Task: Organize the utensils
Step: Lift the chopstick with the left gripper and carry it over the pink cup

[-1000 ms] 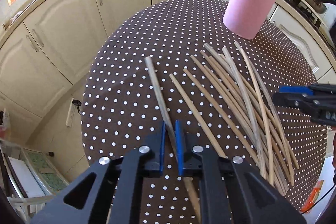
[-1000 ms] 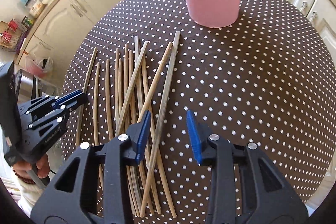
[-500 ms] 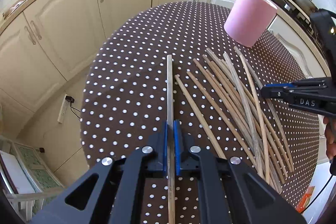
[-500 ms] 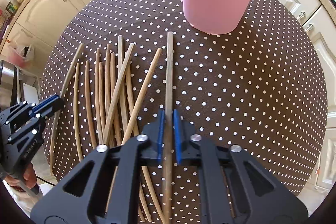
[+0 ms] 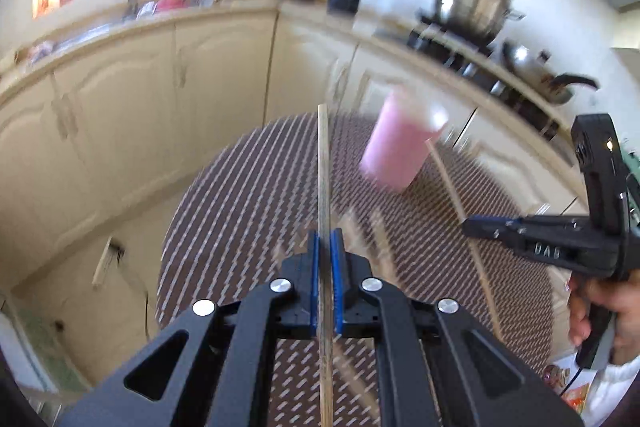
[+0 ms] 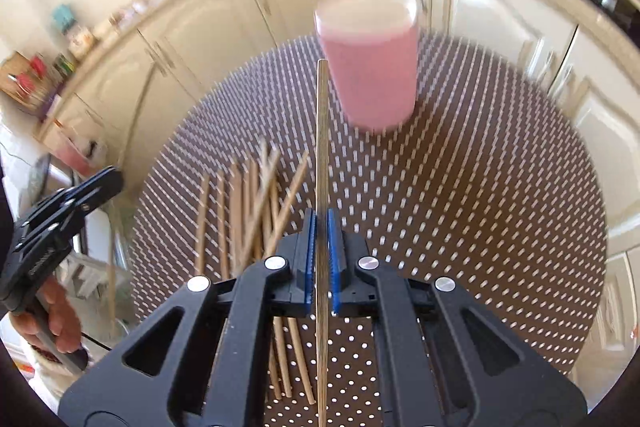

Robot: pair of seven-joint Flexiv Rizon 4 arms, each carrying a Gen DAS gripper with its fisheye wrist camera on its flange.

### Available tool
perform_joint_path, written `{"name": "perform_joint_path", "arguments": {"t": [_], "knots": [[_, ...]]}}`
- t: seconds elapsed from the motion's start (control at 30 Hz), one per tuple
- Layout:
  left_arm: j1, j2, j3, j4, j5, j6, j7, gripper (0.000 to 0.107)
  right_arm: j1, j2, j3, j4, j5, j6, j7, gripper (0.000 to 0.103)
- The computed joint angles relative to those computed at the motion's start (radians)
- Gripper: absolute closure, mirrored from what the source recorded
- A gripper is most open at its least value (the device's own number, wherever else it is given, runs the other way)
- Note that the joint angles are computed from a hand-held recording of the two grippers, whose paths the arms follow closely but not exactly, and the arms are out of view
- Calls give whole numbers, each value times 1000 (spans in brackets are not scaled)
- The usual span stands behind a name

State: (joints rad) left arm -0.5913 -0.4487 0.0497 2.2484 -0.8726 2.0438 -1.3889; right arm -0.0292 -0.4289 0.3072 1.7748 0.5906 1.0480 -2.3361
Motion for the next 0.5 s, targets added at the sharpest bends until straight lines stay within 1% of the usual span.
{"name": "perform_joint_path", "arguments": {"t": [0.03, 0.07, 0.13, 0.17, 0.23, 0.27, 0.33, 0.37, 0.5], "knots": [[7, -6, -7, -19, 29, 27, -5, 101, -19, 8, 16, -9, 29, 11, -32, 96], [17, -16, -16, -41, 58, 54, -12, 101, -52, 21, 42, -18, 88, 28, -89, 96], [15, -44, -22, -102, 75, 92, 6, 101, -103, 42, 79, -43, 204, 31, -192, 96], [20, -59, -26, -141, 80, 96, 21, 101, -119, 50, 79, -68, 245, 18, -226, 96], [47, -90, -44, -207, 125, 125, 22, 101, -117, 62, 82, -97, 323, 48, -283, 96], [48, -102, -46, -236, 123, 130, 32, 101, -125, 65, 87, -115, 376, 57, -323, 96], [49, -131, -47, -308, 115, 130, 61, 101, -133, 51, 94, -162, 485, 95, -423, 96], [62, -145, -56, -340, 128, 129, 62, 101, -137, 48, 100, -171, 538, 108, -471, 96], [116, -209, -82, -457, 206, 149, 54, 101, -131, -1, 84, -276, 695, 111, -570, 96]]}}
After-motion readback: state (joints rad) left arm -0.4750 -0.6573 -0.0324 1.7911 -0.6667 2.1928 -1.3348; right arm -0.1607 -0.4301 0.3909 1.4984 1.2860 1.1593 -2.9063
